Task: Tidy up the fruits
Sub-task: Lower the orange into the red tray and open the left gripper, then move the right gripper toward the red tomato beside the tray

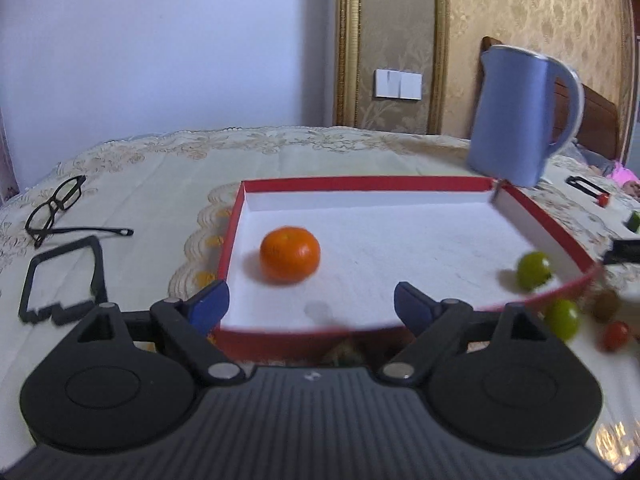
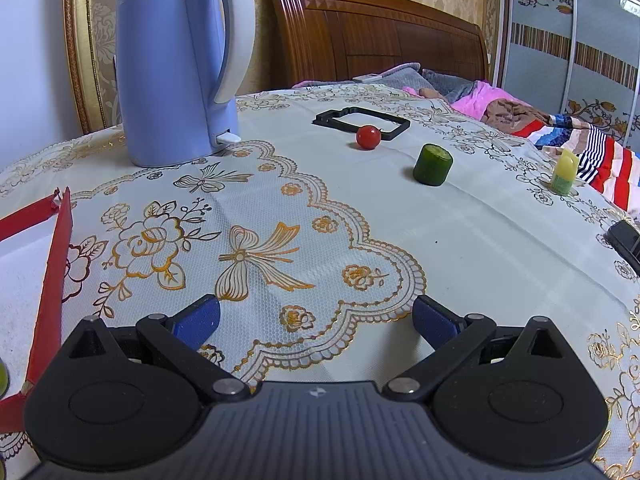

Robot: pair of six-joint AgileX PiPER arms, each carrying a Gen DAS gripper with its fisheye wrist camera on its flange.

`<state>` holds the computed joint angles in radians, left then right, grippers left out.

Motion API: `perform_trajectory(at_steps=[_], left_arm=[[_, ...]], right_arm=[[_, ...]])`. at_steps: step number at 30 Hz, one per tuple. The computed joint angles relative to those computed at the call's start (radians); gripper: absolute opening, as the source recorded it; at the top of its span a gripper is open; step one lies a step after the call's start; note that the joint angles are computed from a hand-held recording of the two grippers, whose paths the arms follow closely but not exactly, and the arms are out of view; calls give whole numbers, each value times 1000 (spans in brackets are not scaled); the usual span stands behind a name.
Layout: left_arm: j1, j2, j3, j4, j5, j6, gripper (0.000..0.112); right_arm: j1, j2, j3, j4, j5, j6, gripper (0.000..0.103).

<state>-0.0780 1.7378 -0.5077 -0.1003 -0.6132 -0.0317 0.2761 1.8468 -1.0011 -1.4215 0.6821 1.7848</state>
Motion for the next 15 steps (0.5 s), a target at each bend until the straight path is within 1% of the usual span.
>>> perform_trajectory(at_steps=[1,2,3,4,5,6,8,9,10,12,15], left_arm=[[-8,-11,35,-13,-43,7,89],[-28,-25,61,-65,-63,42,93],[-51,-33,79,-141,-77,85,95],[-61,-37,100,-177,-105,97,95],[-51,-46,119,-172,-117,78,96],[-24,-60,123,-128,-89,36,97],[31,-80,111,-74,-1,19,97],[67,-84,117,-10,4,-22,98],[88,-92,120,13,19,-33,99],[102,-93,111,-34,48,16,99],[114,-45,91,-84,44,70,100]], right_arm=[[1,1,-1,1,1,0,103],[2,1,-1,1,2,0,103],[1,0,0,0,1,0,103],[1,0,0,0,1,0,103],[1,0,0,0,1,0,103],[1,1,0,0,1,1,103],[1,0,0,0,1,1,103],[1,0,0,0,1,1,103],[1,0,0,0,1,1,103],[1,0,0,-1,1,1,103],[2,0,0,0,1,1,103]])
